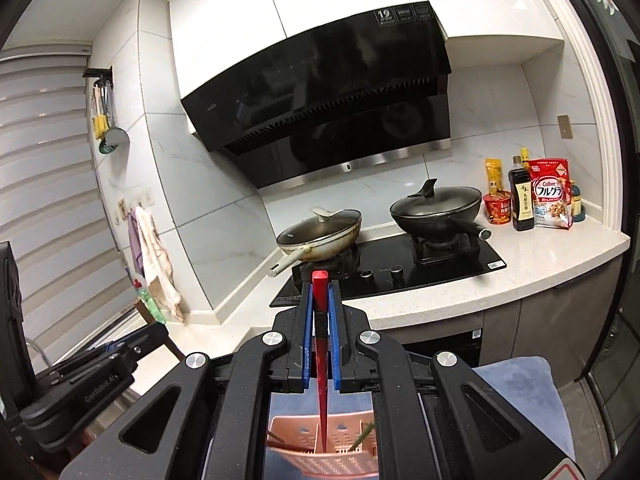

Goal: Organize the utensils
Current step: 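Lift both chopsticks and carry them over the pink basket, then lower both chopsticks into the pink basket and open both tools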

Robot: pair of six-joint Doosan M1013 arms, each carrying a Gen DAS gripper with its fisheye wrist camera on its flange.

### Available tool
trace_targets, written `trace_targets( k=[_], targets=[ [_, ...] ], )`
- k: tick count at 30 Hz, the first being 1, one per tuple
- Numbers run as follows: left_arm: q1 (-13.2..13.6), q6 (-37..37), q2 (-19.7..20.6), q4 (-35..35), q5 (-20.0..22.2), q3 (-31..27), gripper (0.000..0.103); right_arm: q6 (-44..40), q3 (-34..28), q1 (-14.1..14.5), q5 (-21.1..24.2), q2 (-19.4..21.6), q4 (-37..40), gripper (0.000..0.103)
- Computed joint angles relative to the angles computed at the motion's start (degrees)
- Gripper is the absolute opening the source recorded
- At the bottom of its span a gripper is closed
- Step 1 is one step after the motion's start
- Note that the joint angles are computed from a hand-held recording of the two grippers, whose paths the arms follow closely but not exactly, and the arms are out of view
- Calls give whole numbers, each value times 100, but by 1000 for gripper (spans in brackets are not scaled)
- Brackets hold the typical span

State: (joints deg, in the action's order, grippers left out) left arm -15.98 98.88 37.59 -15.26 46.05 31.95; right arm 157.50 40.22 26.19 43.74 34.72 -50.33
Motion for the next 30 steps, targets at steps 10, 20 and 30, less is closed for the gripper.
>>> trace_targets(
  k=[10, 20, 30],
  targets=[
    [-18, -149, 436, 115, 342, -309, 7, -573, -189, -201, 104, 346, 891, 7],
    [-53, -273, 523, 313, 388, -273, 24, -788, -182, -307, 198, 497, 1477, 13],
    [-113, -320, 138, 663, -31, 371, 47, -878, -51, -78, 232, 339, 872, 55]
  ],
)
